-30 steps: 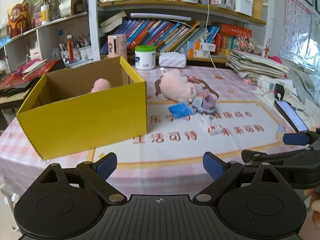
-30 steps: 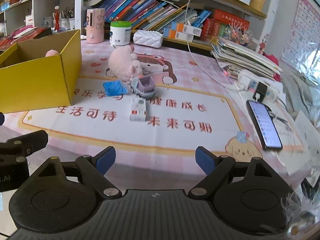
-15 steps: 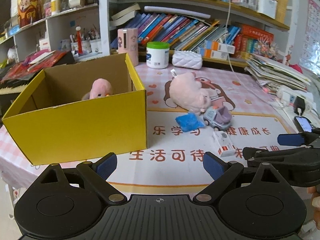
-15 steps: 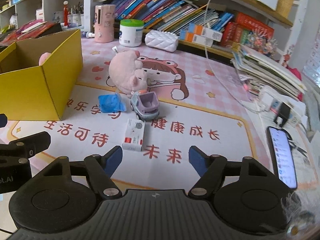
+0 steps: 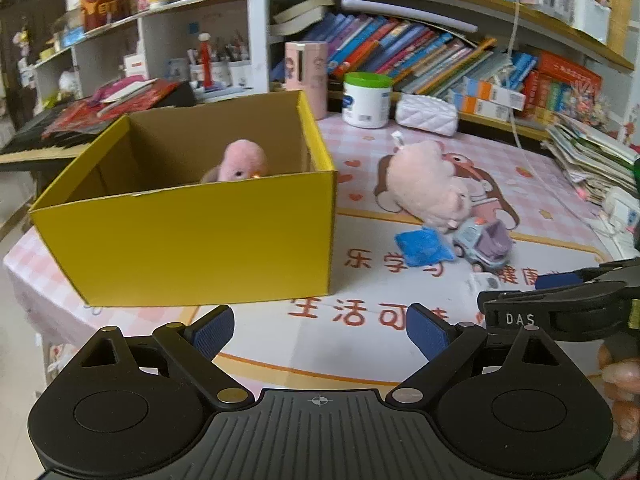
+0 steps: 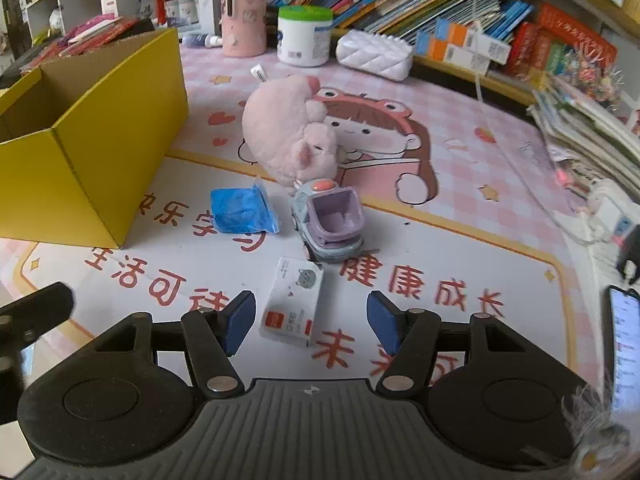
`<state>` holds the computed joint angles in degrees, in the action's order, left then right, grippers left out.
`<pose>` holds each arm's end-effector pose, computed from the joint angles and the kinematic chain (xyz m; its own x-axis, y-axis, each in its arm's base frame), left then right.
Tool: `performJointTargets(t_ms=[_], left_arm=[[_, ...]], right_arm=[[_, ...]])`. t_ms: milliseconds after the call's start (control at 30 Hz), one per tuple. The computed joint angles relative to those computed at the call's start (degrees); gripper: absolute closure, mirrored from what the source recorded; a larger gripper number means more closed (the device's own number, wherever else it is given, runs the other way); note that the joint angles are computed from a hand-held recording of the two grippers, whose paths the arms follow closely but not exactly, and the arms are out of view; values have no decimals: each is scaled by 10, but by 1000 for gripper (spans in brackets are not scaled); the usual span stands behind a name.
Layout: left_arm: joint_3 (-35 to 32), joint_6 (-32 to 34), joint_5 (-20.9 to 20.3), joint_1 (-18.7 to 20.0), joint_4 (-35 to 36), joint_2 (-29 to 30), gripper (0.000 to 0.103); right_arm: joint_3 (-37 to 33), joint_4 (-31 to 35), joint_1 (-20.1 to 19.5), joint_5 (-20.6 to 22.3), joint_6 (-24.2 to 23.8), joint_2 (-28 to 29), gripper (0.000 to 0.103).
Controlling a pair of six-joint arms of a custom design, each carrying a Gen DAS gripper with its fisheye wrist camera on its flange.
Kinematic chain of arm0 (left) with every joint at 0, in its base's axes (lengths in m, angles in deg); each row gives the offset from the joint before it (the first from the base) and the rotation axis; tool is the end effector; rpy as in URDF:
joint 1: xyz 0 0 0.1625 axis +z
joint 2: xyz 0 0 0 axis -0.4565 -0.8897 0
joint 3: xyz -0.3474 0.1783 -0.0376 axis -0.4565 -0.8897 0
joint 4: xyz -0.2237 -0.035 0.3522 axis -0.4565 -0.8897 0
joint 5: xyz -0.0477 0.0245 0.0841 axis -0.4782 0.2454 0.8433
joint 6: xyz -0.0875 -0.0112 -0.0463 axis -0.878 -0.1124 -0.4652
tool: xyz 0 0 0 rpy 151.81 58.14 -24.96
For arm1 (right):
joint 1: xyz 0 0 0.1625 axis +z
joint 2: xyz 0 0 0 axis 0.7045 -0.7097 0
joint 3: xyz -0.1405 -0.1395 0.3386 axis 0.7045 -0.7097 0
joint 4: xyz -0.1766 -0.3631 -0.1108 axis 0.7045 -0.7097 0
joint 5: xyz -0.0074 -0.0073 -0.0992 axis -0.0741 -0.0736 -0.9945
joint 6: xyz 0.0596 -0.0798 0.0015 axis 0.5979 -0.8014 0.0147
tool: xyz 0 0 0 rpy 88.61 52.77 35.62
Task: Organize objects
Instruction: 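Lower the right tool onto the small white card box and close on it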
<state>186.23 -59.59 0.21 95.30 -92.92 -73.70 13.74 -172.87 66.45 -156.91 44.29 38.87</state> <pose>-0.0281 -0.5625 0.2160 -0.6585 0.3860 -0.6460 0.7023 0.6235 -0.3434 0.2697 -0.5614 -0.0509 -0.6524 0.2501 0.7155 -0.3216 0.7635 -0.5601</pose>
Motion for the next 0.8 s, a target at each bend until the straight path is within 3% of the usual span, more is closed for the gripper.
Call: performJointTargets(t_ms=[100,200,333,533,800], left_arm=[[2,-12,14,-2,-11,1,9],[2,-21,24,-4,-15,3,9],[4,-25,27,-9,-15,7,9],[6,-18,10,-18,-13,15,9],[-1,-6,-33,-33,-2,42,9]], right_arm=[[-3,33,-12,17,15,-6,48],[3,65,-22,40,33,-16,60],[8,46,-26,66,-4,-18,74],[40,28,-31,93,-23,-42,75],[81,-99,-24,55,-79,-59,75]])
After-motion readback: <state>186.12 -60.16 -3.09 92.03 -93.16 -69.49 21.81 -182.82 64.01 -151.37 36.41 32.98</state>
